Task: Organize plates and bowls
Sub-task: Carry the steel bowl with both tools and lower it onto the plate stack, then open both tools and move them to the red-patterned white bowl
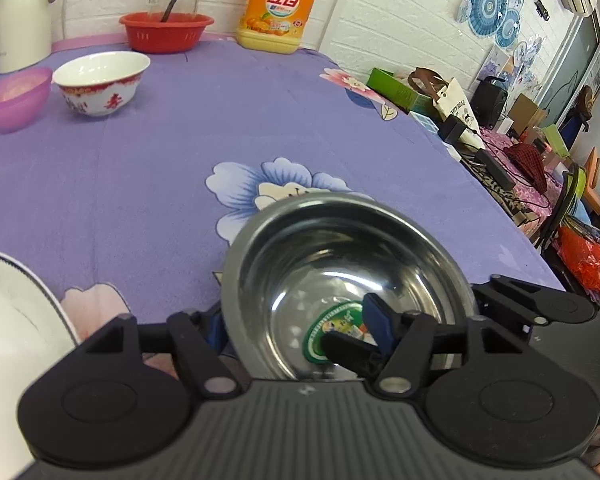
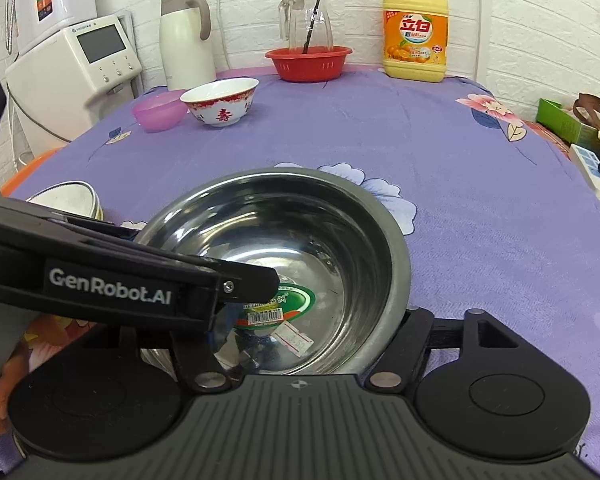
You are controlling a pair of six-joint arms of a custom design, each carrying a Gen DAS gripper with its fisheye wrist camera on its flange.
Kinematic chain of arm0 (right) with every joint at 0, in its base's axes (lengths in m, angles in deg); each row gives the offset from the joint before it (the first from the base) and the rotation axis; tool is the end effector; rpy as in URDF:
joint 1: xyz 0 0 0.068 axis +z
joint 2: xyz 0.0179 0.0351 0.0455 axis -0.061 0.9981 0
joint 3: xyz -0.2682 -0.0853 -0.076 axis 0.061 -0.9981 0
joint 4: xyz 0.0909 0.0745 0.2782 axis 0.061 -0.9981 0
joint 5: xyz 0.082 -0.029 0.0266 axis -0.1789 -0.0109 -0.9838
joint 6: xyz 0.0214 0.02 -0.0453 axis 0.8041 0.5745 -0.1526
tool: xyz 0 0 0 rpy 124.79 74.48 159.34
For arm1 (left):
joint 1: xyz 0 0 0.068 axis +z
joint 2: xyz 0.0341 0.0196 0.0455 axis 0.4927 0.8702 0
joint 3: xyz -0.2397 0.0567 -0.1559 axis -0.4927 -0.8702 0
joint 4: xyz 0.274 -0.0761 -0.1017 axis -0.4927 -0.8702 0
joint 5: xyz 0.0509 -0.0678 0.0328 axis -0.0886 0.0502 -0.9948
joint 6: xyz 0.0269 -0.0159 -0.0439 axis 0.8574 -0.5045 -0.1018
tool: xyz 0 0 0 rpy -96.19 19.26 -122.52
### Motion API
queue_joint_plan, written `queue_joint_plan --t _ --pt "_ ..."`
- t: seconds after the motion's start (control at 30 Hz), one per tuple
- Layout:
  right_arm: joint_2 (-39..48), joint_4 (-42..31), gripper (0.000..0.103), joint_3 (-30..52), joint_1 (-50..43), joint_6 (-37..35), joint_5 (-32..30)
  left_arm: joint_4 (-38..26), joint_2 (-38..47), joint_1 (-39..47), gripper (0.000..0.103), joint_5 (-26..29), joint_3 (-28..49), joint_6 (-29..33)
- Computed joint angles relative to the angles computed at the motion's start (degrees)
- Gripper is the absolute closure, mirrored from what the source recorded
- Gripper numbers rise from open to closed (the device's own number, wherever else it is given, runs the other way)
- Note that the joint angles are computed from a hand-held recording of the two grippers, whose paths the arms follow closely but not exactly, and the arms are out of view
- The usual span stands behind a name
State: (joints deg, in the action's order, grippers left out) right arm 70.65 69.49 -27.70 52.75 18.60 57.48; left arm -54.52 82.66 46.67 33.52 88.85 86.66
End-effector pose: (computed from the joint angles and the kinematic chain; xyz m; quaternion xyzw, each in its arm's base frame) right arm 0.1249 0.1589 0.1441 -0.1371 0.8749 0.1227 0.4479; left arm 0.1788 0.0341 0.1731 0.0829 0.9096 -0.1860 0.3622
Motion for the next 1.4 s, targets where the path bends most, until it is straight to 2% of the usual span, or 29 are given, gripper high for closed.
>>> queue_joint_plan --t 0.03,0.17,0.23,0.4,0.57,0.77,0.93,1.1,1.2,1.3,1.4 --pt "-0.69 -0.54 0.000 -0.03 -0.26 0.15 -0.32 -0.25 -0.57 0.47 0.025 0.02 0.21 -0.10" --pt "-6.21 -4.45 0.000 -0.83 0.90 1.00 4.29 -3.11 -1.49 5.17 0.019 3.37 2.97 1.87" --pt "-9.65 -6.30 0.000 -1.25 0.78 1.23 5.44 -4.02 -1.32 8.93 0.009 5.57 4.65 3.21" --pt "-13.10 -8.04 0.000 -0.89 -1.96 0.44 3.64 -4.46 1.85 17.43 0.009 8.62 9.82 6.63" --pt "-11.05 -6.27 0.000 1.87 -6.78 -0.73 -5.00 -4.76 7.32 21.58 0.009 7.12 17.10 8.10" --pt "-5.06 -6.69 0.000 11.50 -10.51 -7.42 -9.89 -0.56 12.26 26.32 0.008 10.70 26.83 1.48" --pt "1.35 -4.47 0.000 18.59 -13.53 -11.60 -13.08 3.00 16.23 27.82 0.007 13.19 28.97 -1.72" --pt "12.19 -2.23 0.000 23.72 -15.24 -12.75 -16.63 4.05 26.05 25.63 0.007 9.77 28.60 0.33" --pt "20.54 -3.31 0.000 28.12 -16.70 -12.50 -20.10 4.32 33.64 24.47 0.007 8.20 30.43 -0.73" --pt "27.51 -4.93 0.000 33.24 -17.54 -13.81 -21.04 4.90 39.70 22.74 0.007 7.00 34.01 -5.18" --pt "32.85 -5.98 0.000 38.84 -18.68 -15.57 -21.70 6.26 44.00 20.45 0.007 6.84 38.14 -12.20"
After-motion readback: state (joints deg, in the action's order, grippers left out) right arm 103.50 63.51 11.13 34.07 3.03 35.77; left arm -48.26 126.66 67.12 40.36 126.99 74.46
